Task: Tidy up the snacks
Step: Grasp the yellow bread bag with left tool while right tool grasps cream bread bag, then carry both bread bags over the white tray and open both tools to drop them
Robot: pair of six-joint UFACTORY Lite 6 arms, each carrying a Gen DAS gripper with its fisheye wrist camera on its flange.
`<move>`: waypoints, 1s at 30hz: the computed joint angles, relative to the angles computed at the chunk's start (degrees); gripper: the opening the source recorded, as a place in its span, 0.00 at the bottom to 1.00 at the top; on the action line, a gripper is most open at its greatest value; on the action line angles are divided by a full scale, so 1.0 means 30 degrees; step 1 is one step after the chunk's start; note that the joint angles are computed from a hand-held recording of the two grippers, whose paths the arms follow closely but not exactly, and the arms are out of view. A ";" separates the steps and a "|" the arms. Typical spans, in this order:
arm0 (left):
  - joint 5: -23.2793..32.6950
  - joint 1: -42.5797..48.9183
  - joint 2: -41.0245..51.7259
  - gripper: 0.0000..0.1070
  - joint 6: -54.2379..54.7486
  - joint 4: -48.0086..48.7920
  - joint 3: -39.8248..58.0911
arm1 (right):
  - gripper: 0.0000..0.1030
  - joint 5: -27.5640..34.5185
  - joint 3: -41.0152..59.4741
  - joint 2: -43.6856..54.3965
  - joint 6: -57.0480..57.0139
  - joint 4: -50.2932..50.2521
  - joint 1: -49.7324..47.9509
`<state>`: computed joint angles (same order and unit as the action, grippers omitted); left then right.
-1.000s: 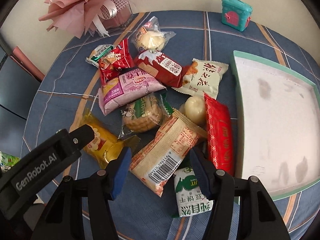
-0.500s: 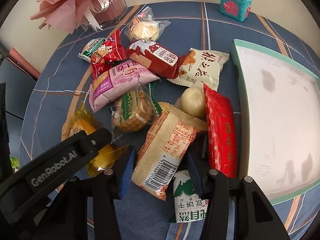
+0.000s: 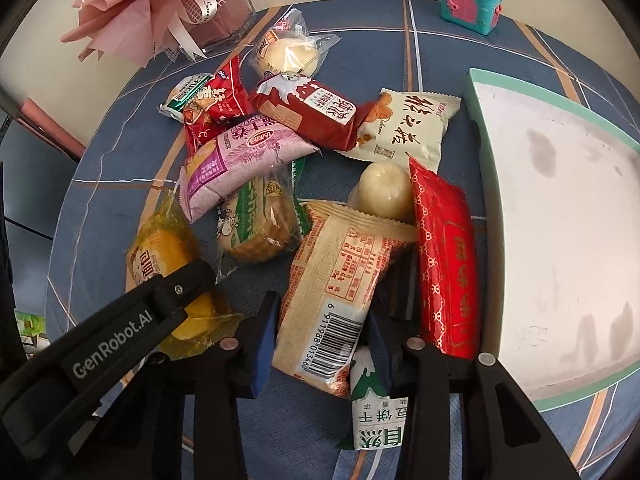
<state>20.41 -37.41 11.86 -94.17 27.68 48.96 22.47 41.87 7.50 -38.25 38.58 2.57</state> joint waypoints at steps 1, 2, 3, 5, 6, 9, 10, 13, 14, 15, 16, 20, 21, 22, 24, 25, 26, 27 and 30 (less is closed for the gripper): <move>-0.0015 0.0042 -0.0214 0.44 -0.0210 0.0295 -0.0260 | 0.40 0.0179 -0.0013 -0.0072 -0.0226 0.0169 -0.0136; 0.0153 -0.0048 -0.0508 0.44 -0.0386 0.0464 -0.0438 | 0.40 0.0362 0.0023 -0.0148 -0.0258 0.0157 -0.0242; 0.0440 -0.0130 -0.0619 0.44 -0.0479 0.0598 -0.0350 | 0.40 0.0580 0.0042 -0.0345 -0.0308 0.0073 -0.0345; 0.0918 -0.0185 -0.0719 0.44 -0.0517 0.0834 -0.0049 | 0.39 0.0736 -0.0041 -0.0683 -0.0430 0.0030 -0.0429; 0.1250 -0.0351 -0.0867 0.44 -0.0772 0.1145 0.0101 | 0.39 0.0848 -0.0127 -0.0946 -0.0553 0.0078 -0.0509; 0.2054 -0.0749 -0.1625 0.43 -0.1362 0.1853 0.0031 | 0.38 0.1324 -0.0402 -0.1793 -0.1014 0.0353 -0.0851; 0.2372 -0.0859 -0.1772 0.43 -0.1486 0.2051 0.0148 | 0.38 0.1444 -0.0397 -0.2014 -0.1023 0.0344 -0.0899; 0.3371 -0.1286 -0.2456 0.43 -0.2193 0.2890 0.0200 | 0.37 0.2049 -0.0546 -0.3133 -0.1135 0.0270 -0.1273; 0.3748 -0.1455 -0.2707 0.43 -0.2444 0.3183 0.0243 | 0.37 0.2294 -0.0599 -0.3525 -0.1261 0.0323 -0.1416; 0.4062 -0.1617 -0.3015 0.43 -0.2684 0.3447 0.0206 | 0.37 0.2618 -0.0632 -0.3959 -0.1405 0.0386 -0.1614; 0.3967 -0.1623 -0.3470 0.43 -0.3141 0.3988 -0.0422 | 0.37 0.2870 -0.0781 -0.4388 -0.1566 0.0394 -0.1845; 0.5359 -0.2459 -0.3872 0.43 -0.4381 0.5398 -0.0168 | 0.37 0.3743 -0.1019 -0.5870 -0.2148 0.0570 -0.2692; 0.5839 -0.2739 -0.4081 0.43 -0.4585 0.5663 -0.0046 | 0.37 0.4017 -0.1003 -0.6228 -0.2286 0.0631 -0.2953; 0.5927 -0.2720 -0.3981 0.43 -0.4682 0.5926 0.0056 | 0.37 0.4236 -0.0962 -0.6545 -0.2339 0.0654 -0.3147; 0.6527 -0.3108 -0.4013 0.43 -0.4932 0.6278 0.0312 | 0.37 0.4196 -0.0682 -0.6717 -0.1926 0.0583 -0.3001; 0.6703 -0.3244 -0.4021 0.43 -0.5076 0.6483 0.0421 | 0.37 0.3939 -0.0548 -0.6635 -0.1563 0.0457 -0.2745; 0.6907 -0.3430 -0.4052 0.43 -0.5224 0.6631 0.0520 | 0.37 0.3928 -0.0488 -0.6704 -0.1449 0.0297 -0.2881; 0.7113 -0.3627 -0.4022 0.43 -0.5342 0.6795 0.0684 | 0.37 0.3941 -0.0354 -0.6625 -0.1400 0.0207 -0.3125; 0.7857 -0.4400 -0.3713 0.43 -0.5636 0.7317 0.1437 | 0.37 0.4456 0.0363 -0.6179 -0.1570 0.0259 -0.4510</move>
